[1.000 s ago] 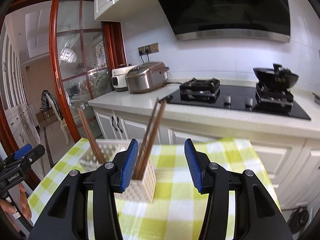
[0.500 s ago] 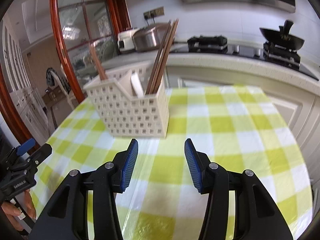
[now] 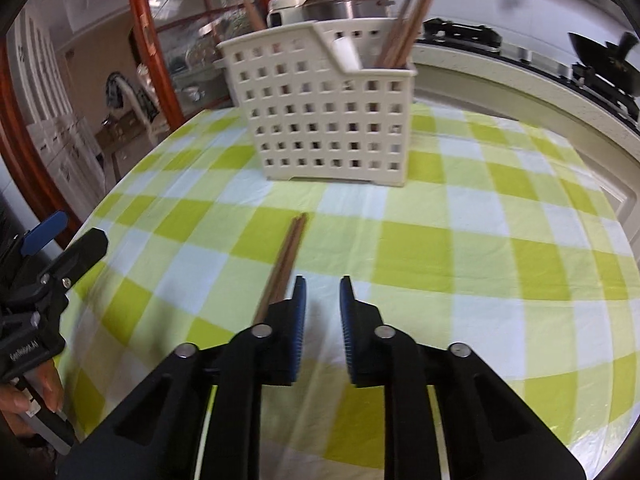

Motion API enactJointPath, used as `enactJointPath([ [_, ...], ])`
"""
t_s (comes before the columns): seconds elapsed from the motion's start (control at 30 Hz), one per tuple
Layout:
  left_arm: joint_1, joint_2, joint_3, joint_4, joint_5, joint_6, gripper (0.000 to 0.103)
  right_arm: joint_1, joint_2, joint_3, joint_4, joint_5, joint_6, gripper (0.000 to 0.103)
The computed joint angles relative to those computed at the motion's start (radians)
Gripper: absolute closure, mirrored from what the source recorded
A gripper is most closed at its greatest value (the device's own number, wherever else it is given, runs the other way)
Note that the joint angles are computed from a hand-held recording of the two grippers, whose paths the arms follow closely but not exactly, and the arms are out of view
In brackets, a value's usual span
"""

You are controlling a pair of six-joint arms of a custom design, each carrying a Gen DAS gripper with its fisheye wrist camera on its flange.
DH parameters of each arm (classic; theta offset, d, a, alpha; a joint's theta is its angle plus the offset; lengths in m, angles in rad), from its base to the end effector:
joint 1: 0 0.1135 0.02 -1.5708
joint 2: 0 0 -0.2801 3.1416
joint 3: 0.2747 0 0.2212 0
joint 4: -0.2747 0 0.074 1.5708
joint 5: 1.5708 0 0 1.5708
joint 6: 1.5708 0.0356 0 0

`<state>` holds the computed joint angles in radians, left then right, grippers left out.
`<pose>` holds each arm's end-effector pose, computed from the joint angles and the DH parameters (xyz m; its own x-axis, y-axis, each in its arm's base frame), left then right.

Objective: Organize utensils
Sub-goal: 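Move both tools back to the last loose chopsticks on the cloth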

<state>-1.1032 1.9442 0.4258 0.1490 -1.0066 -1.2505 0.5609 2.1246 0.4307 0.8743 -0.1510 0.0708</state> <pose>0.1223 -0.1756 0.0737 -0.5198 -0.0966 -0.8488 -0.2929 0.9535 0.0708 0.2302 0.1509 0.0533 -0.6607 -0.3324 -0.6730 -0.5675 0.8081 0.1579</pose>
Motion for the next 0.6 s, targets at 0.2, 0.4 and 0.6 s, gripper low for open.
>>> enactJointPath([
  [0.2, -0.022, 0.024, -0.009, 0.0, -0.007, -0.028, 0.005, 0.049, -0.004, 0.043, -0.079, 0.035, 0.009, 0.089],
  [0.4, -0.007, 0.034, -0.052, 0.102, 0.009, -0.001, 0.005, 0.088, 0.006, 0.074, -0.128, 0.079, 0.018, 0.09],
  [0.6, -0.011, 0.039, -0.082, 0.148, 0.011, -0.009, 0.005, 0.114, 0.029, 0.116, -0.18, 0.119, 0.028, 0.09],
])
